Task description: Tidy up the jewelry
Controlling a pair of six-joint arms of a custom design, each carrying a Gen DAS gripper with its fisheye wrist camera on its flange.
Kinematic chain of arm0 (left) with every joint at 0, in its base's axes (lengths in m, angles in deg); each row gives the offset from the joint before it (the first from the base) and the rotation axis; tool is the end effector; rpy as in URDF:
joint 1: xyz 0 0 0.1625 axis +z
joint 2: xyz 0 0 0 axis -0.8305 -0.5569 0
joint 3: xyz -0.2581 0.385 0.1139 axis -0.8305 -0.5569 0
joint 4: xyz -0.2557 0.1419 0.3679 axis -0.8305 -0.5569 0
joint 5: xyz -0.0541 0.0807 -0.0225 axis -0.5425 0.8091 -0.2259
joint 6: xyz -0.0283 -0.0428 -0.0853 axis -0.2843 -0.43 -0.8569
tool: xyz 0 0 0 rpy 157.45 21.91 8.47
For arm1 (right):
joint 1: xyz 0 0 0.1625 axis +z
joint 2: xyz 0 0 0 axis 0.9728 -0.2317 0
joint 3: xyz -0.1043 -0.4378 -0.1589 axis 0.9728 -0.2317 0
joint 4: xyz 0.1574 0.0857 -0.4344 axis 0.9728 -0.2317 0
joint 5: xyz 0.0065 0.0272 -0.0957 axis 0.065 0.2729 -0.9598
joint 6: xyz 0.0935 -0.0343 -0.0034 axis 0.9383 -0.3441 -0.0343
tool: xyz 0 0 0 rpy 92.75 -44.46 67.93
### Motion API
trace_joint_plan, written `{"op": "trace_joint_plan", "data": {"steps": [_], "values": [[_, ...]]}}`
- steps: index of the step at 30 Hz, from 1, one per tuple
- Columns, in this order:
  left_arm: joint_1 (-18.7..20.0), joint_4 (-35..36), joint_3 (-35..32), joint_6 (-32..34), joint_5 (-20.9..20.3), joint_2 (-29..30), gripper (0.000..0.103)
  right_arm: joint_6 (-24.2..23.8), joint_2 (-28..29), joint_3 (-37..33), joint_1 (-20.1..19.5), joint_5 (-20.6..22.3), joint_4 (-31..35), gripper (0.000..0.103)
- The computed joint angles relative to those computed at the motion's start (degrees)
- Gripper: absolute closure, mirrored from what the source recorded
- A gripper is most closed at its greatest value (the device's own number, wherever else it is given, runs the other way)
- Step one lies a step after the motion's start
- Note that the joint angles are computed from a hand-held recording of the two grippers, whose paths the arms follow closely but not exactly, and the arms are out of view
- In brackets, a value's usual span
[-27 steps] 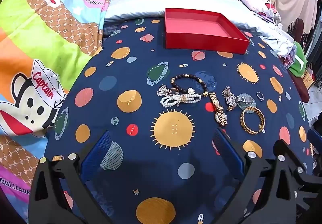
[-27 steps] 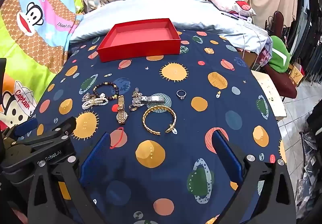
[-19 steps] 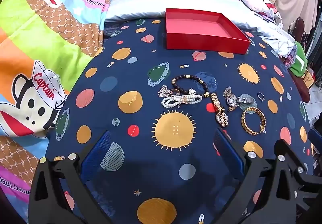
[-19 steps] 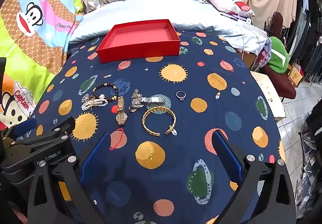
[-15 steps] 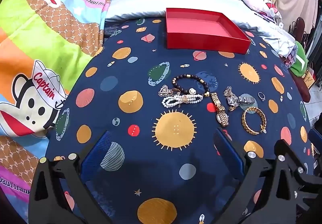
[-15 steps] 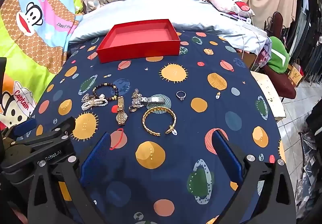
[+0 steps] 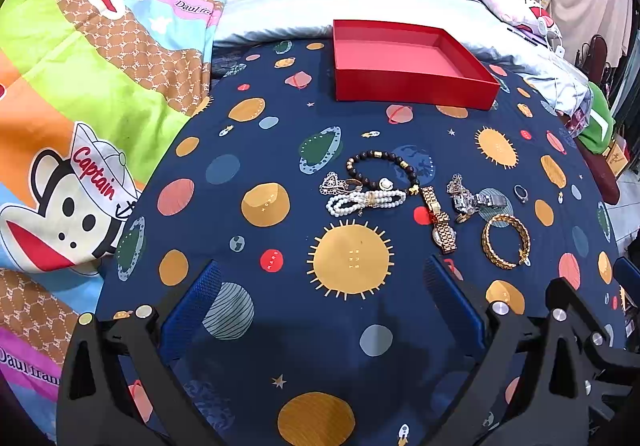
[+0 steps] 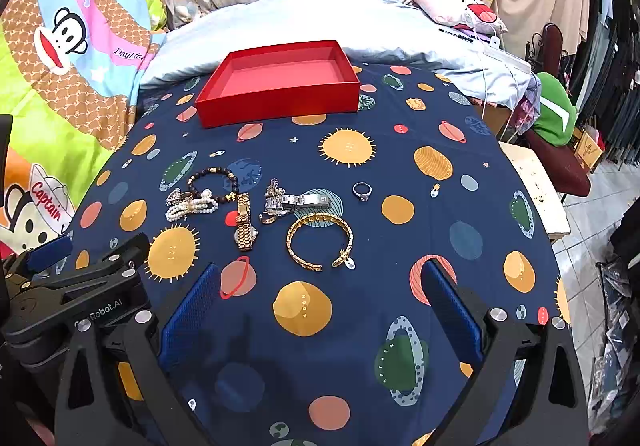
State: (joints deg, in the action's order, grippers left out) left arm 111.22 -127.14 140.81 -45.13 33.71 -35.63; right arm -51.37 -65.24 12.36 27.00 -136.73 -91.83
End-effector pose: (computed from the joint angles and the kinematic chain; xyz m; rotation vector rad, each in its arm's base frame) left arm -0.2212 -0.7030 0.1470 0.0389 2.1572 -0.8159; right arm 0.2399 -0.6957 0.1488 0.4497 -2.2804 0.7320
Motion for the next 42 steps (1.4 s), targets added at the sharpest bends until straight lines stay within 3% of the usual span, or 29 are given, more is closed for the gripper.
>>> {"op": "trace_joint_plan", "data": {"steps": [42], "values": [[-0.3,3.2,0.2,-2.5,0.9,-0.8,0.005,0.6,-0.2,0.4,0.0,0.9,0.1,0.005]]}}
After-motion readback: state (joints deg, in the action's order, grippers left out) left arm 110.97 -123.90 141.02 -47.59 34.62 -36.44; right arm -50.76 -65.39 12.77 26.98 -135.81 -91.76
